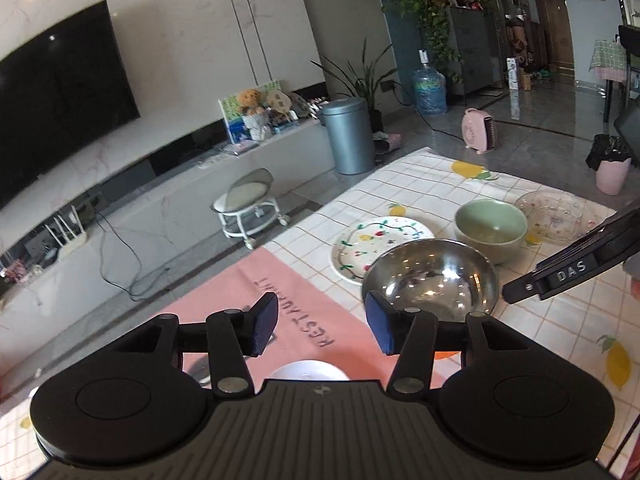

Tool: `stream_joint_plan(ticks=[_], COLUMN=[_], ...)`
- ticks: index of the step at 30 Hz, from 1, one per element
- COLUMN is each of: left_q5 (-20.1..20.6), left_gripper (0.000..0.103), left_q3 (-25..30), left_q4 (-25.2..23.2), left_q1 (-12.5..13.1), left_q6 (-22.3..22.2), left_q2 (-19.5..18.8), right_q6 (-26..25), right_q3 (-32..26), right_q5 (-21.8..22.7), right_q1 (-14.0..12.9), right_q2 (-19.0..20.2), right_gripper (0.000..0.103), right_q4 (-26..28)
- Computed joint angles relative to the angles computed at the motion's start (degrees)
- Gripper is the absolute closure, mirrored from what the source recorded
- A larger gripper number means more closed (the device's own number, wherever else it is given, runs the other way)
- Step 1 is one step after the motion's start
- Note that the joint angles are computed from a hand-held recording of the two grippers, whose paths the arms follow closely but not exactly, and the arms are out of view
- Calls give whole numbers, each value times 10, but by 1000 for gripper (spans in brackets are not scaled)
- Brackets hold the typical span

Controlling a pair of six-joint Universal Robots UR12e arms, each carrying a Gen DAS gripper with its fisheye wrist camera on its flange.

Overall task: Organize plates and bowls
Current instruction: 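Grip the orange-bottomed bowl rim with the left tool and lift it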

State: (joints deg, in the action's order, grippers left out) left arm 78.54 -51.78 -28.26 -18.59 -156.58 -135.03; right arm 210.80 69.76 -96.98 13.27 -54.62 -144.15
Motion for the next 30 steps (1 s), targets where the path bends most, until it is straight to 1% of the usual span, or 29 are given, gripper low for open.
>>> stream_joint_plan(ticks=[2, 4, 6, 8, 10, 11, 12, 13, 15, 17, 19, 20, 21, 24, 25, 28, 30], left_q5=[-25, -38, -41, -30, -24, -30, -37, -44, -50, -44, -30, -26, -25, -27, -26, -39, -44], left_gripper=[43, 43, 43, 43, 44, 44, 46, 50, 53, 54, 59, 63, 66, 69, 72, 75, 75], left_q3=[30, 58, 88, 124, 157, 173, 188, 212, 249, 272, 290, 294, 297, 301, 310, 324, 327], left_q4=[-50, -96, -141, -188, -236, -256, -275, -302, -341, -364, -381, -385, -392, -400, -407, -422, -427], left_q1=[0, -2, -4, -8, -9, -7, -5, -4, -3, -4, -6, -6, -6, -3, -2, 1, 2], left_q6=[-10, -15, -18, -29, -55, -73, -90, -107, -126, -137, -146, -150, -158, -178, -187, -214, -228], left_q2=[-12, -24, -39, -56, -71, -79, -86, -97, -116, -128, -137, -139, -140, -143, -148, -155, -157], right_q6=[6, 15, 22, 31, 44, 48, 52, 54, 56, 53, 59, 62, 67, 86, 89, 89, 88], right_q3=[-4, -10, -13, -13, -8, -6, -4, -2, 0, -4, -10, -12, -13, -3, 0, -1, -6], right_q5=[-1, -3, 2, 7, 3, -4, -13, -13, 0, 13, 27, 33, 37, 35, 32, 41, 36], right_q1=[-2, -3, -5, -8, -9, -9, -8, -8, -10, -11, -12, -13, -14, -15, -14, -15, -13], right_q2=[3, 7, 9, 10, 9, 8, 7, 7, 8, 12, 16, 18, 18, 13, 11, 11, 14], right_gripper=[46, 46, 46, 47, 47, 47, 47, 47, 51, 59, 64, 66, 66, 65, 64, 65, 65], right_q4=[1, 9, 13, 13, 1, -7, -15, -24, -38, -42, -35, -31, -29, -44, -50, -60, -61])
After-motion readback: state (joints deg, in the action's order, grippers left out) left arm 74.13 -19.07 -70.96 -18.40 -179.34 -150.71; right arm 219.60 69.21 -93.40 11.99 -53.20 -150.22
